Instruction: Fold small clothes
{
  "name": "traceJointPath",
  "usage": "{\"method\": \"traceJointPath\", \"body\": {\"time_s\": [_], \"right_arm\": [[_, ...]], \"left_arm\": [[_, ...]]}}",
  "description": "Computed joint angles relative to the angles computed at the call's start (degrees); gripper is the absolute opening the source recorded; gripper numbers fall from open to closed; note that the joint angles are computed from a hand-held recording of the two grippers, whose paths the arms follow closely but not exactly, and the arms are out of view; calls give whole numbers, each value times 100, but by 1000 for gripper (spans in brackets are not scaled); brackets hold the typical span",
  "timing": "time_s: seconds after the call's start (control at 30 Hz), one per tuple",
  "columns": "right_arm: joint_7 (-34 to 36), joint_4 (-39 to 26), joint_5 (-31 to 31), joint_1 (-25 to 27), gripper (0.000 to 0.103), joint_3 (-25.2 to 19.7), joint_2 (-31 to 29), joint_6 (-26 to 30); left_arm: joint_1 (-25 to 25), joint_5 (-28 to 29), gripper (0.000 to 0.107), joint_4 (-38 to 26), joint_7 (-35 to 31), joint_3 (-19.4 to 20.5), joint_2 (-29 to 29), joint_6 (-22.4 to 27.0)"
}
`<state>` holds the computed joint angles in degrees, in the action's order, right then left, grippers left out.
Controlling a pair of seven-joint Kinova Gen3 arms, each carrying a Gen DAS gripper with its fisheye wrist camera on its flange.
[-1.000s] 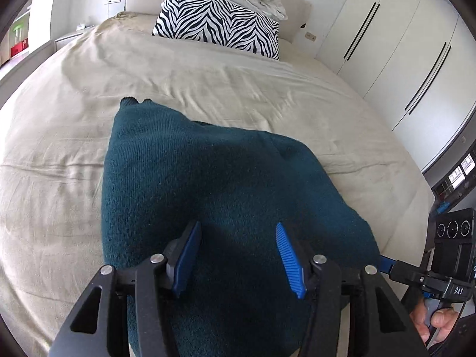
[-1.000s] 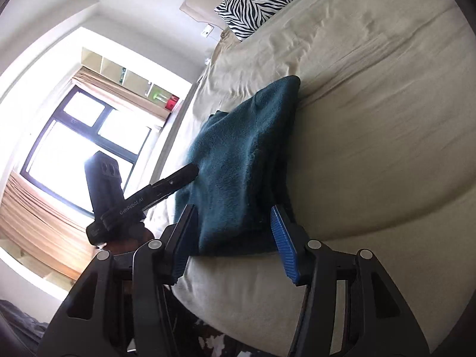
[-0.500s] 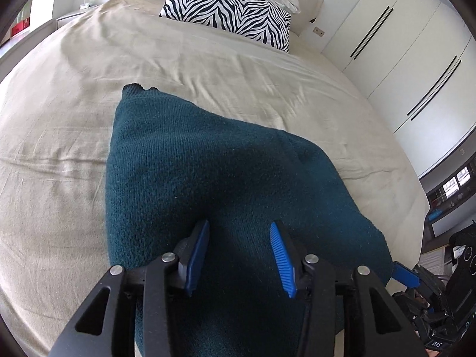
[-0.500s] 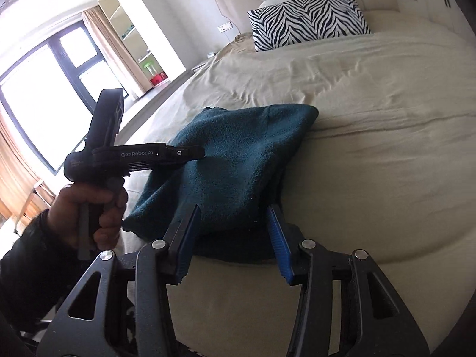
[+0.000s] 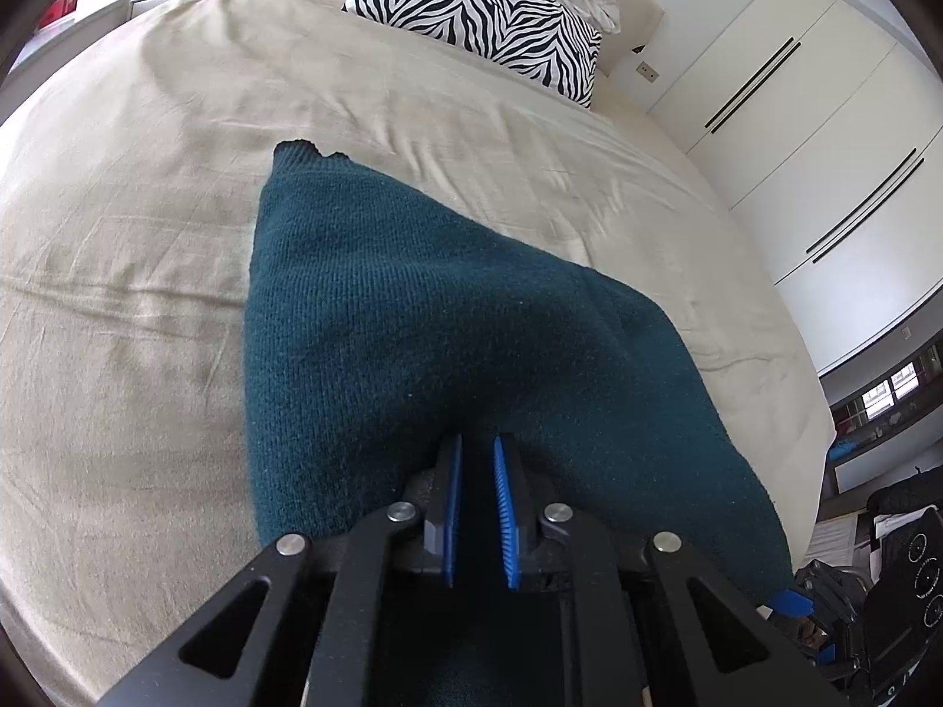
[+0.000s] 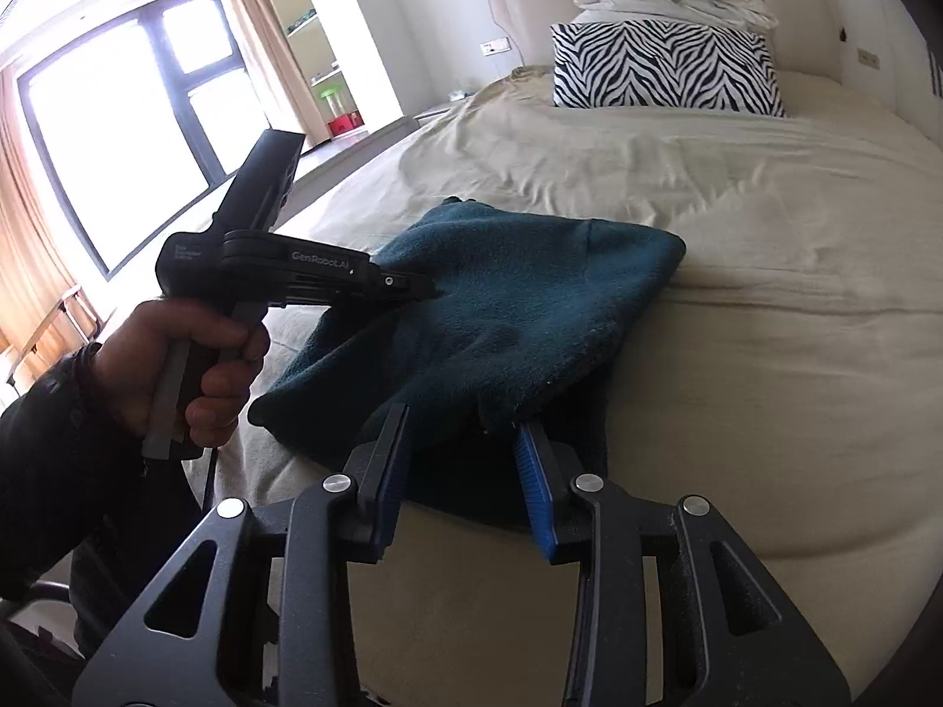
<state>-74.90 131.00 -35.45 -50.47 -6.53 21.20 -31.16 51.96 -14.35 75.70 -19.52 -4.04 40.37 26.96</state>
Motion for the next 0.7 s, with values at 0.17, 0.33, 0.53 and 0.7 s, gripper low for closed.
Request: {"method": "traceJointPath", "body": {"time_s": [0.17,0.33,0.53,0.7], "right_arm": [[71,-317,62,561,29,-270,212,485],[-1082,-415,1227,1888,28,-1268,361,660],[-2330,-189,2625,3481,10,-2627,334,380],[-3424,-302,3680,4808,8,-3818,554,686]], "left_arm": [[-3,-19,14,-14,3,9,9,8],[-50,3,14,-15,-61,51,3,18],[-80,36,14,-98,-102,86,-8,132],[-103,5,26,-189,-192,146,-47,251]]}}
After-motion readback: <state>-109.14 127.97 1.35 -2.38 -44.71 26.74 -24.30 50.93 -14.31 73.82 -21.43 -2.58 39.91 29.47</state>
